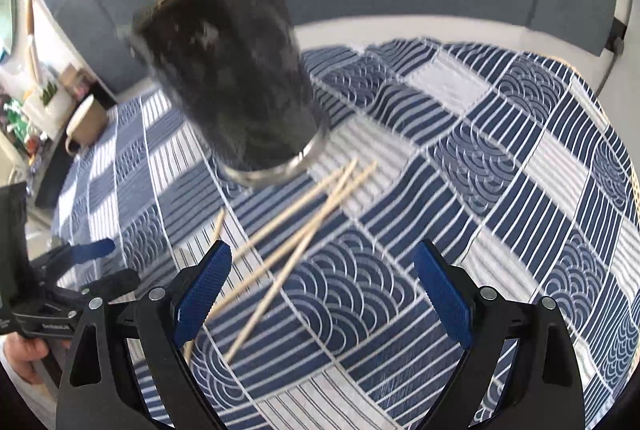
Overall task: Organize utensils
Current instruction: 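Move the left tool back to the sticks while the right tool returns to them too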
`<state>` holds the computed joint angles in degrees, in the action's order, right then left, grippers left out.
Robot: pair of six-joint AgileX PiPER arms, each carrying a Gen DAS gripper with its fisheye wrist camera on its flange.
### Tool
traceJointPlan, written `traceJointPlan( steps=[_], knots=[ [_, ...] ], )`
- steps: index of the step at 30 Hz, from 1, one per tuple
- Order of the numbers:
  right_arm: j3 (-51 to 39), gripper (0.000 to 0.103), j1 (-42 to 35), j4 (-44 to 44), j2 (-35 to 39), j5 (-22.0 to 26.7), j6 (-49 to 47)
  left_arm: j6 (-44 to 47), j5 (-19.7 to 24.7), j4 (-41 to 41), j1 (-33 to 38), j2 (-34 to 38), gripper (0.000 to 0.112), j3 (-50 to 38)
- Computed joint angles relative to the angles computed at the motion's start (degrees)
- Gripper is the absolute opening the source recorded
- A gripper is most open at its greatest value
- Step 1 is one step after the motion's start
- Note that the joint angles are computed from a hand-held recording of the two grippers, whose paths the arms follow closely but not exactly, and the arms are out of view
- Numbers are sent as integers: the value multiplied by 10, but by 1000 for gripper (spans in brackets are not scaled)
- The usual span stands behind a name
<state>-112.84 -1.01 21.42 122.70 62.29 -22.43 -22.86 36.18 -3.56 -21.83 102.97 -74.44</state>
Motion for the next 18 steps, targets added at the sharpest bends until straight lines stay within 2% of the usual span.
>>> traceJointPlan(
  steps=[7,14,18],
  knots=[
    [50,88,20,-38,-5,-15,-4,-10,22,44,-52,8,97,-14],
    [65,88,35,-61,-2,-16,9,21,40,24,-81,27,97,-30],
    [71,89,53,-96,-3,-29,20,1,57,60,-97,40,97,-43]
  ],
)
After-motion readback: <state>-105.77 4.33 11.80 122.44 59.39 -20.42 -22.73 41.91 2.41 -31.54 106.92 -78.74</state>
